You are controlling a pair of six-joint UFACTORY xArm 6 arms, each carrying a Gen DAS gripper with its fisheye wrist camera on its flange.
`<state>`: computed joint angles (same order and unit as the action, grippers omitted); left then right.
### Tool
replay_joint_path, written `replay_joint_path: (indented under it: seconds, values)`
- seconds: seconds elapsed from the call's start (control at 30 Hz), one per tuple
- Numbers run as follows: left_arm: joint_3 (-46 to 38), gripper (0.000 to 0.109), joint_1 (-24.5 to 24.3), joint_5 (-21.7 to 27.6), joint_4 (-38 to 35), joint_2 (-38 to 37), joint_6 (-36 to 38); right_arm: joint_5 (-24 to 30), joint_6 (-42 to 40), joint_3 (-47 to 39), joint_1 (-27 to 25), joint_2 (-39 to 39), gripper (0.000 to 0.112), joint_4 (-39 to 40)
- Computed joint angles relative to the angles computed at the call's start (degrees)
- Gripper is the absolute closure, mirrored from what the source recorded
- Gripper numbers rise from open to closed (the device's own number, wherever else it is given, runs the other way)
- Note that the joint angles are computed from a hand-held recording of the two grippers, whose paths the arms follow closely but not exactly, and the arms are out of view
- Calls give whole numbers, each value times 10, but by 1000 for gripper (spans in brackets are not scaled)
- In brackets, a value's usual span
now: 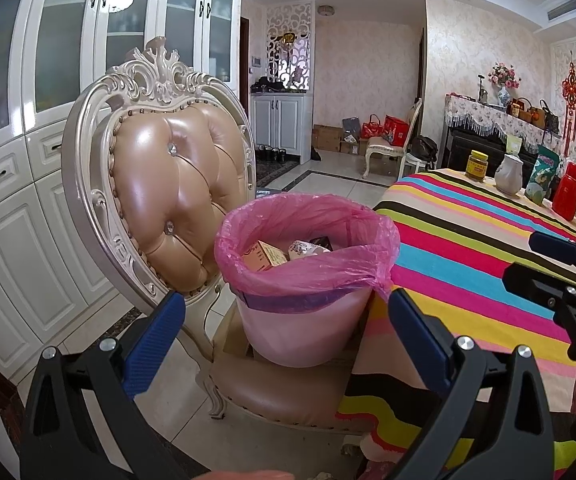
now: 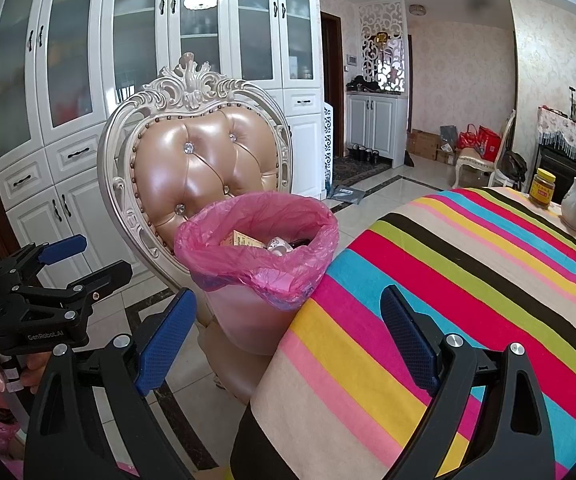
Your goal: Collect trash
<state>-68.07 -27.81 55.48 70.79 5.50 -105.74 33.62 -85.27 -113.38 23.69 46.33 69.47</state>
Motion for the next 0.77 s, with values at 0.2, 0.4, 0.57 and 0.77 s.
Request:
replay_joint_path:
  seconds: [0.2,0.4,0.57,0.77]
  values:
    - [2,10,-1,-7,3,-2,1,-1,-1,1,0,0,25,1]
    - [-8,10,-12,29,-5,3,7,-4,-6,6,0,-2,25,5]
    - [-4,10,-10,22,-3,-1,5,-7,-11,7,1,-2,25,11]
    - [0,10,-9,11,-2,-4,9,-7,-12,8,1,-2,25,10]
